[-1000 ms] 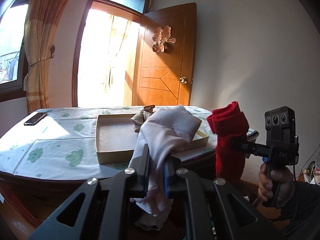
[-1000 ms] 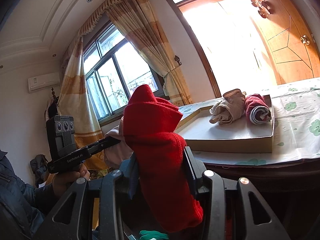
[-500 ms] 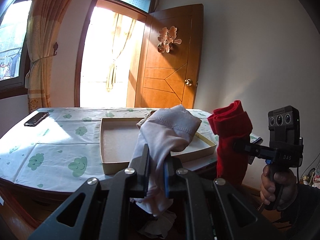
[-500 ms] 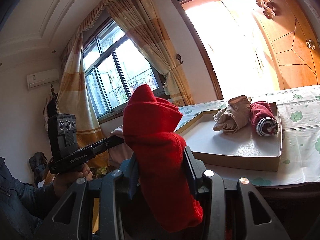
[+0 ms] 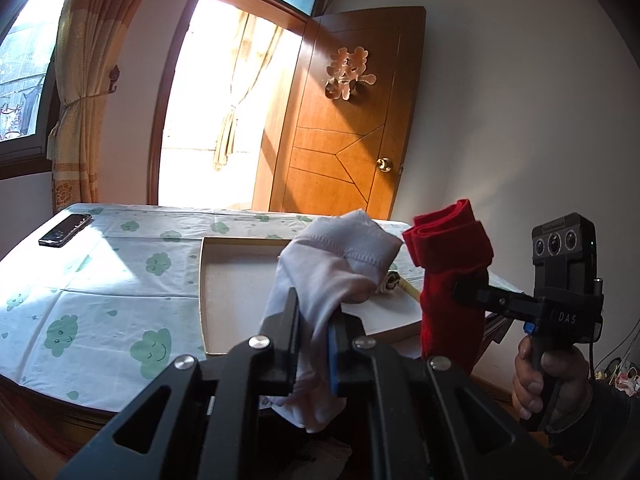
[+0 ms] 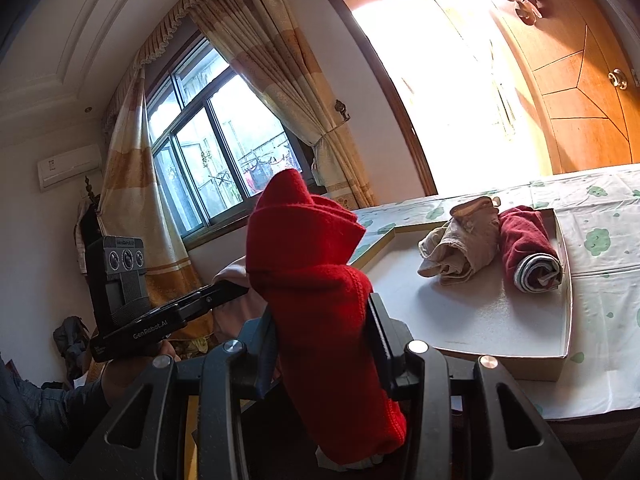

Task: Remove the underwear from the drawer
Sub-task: 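Carry both held garments up toward the beige tray on the table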

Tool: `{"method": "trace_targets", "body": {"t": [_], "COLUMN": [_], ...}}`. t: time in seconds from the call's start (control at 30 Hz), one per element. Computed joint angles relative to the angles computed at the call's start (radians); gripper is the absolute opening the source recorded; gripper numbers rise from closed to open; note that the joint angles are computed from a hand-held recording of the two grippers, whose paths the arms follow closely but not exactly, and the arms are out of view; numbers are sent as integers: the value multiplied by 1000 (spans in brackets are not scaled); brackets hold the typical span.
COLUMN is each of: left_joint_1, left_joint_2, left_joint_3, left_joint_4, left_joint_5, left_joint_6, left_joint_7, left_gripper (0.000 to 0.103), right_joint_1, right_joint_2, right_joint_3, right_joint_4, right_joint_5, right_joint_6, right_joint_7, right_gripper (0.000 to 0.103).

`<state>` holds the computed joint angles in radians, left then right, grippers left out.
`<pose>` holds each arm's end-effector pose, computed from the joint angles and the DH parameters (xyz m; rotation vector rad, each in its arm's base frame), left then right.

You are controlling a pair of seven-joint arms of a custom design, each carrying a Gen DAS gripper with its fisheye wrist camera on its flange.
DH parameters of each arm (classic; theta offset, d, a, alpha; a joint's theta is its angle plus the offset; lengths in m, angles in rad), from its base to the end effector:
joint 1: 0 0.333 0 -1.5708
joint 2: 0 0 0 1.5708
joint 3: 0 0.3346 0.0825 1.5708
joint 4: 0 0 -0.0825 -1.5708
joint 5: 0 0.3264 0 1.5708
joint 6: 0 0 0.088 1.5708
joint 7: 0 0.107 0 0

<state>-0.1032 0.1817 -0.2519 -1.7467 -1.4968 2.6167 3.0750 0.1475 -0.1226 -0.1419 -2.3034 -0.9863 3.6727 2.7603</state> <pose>0.5781 -0.1766 0.5661 -1.0001 2.1391 -1.6753 0.4356 0.1070 0.5886 -1.3449 1.2842 -0.4814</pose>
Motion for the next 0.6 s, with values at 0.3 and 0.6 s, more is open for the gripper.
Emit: {"method": "trace_targets", "body": {"t": [0.3, 0.6], "left_joint_1": [7, 25], "left_joint_2": [76, 177], "left_joint_3": [-23, -61], "left_joint_4": [115, 254], "left_joint_5": [121, 303], "left_joint_6": [20, 21], "left_joint_7": [-135, -328], "left_gripper": [9, 9], "right_joint_1": [-37, -113], "right_joint_2": [62, 157], "right_joint_3": [1, 66], "right_joint_4": [163, 414], "right_joint_5": [-213, -536], "right_joint_6": [-26, -47], "right_joint_7": [270, 655], "right_gripper": [43, 43]}}
